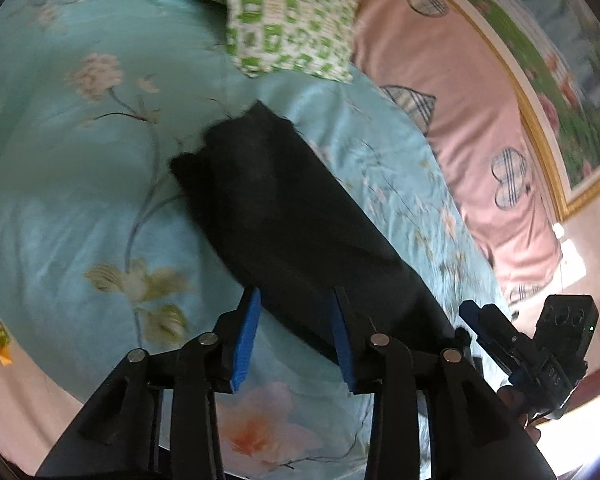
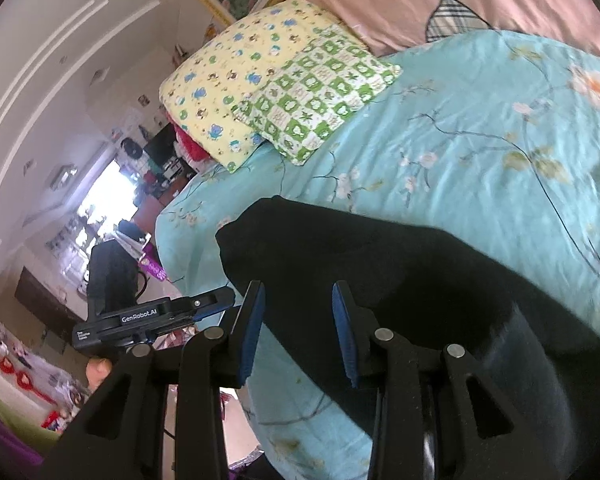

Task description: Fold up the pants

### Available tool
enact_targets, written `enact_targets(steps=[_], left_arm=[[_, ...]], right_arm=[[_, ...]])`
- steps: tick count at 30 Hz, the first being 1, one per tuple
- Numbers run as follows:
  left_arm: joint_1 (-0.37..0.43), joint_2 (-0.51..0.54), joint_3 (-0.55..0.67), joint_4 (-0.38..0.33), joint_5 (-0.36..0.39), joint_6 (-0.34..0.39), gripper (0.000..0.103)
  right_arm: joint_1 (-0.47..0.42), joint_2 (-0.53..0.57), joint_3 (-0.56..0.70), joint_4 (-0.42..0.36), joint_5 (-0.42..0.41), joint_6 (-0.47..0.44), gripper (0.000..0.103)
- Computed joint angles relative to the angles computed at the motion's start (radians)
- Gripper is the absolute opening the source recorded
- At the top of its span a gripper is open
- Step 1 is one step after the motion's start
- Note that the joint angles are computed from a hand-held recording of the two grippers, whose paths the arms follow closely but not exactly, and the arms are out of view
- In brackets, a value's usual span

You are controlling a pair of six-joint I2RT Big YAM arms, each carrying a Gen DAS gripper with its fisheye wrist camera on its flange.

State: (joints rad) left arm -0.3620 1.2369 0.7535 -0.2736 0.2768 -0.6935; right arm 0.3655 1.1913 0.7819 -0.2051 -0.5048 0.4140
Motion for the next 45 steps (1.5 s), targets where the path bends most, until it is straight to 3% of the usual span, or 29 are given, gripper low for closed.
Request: enact_targets(steps=[4, 8, 14, 18, 38, 45], left_arm=[[0.031, 0.015, 0.012, 0.001, 0.006, -0.016, 0.037], [0.054, 0.023, 0.016, 0.004, -0.004, -0.035, 0.046], [0.077, 0.053, 0.028, -0.003, -0.009, -0.050, 0.046], [0.087, 0.067, 0.031, 0.000, -0.017, -0.065, 0.052], [0.101, 0.156, 0.082, 0.018, -0.010, -0.078, 0.053], [0.107, 0.165, 0.081, 0.034, 0.000, -0.070, 0.052]], right_arm=[[0.011, 0.063, 0.066, -0.027, -0.003, -0.037, 0.040], [0.021, 0.129, 0.119, -0.042, -0.016, -0.050, 0.042], [0.032, 0.210, 0.201, -0.083, -0.027, -0.084, 0.042], [0.034, 0.268, 0.273, -0.135, -0.029, -0.123, 0.042], [0.110, 0.630, 0.755, -0.510, -0.021, -0.414, 0.042], [0.118, 0.704, 0.843, -0.568, -0.027, -0.442, 0.042]])
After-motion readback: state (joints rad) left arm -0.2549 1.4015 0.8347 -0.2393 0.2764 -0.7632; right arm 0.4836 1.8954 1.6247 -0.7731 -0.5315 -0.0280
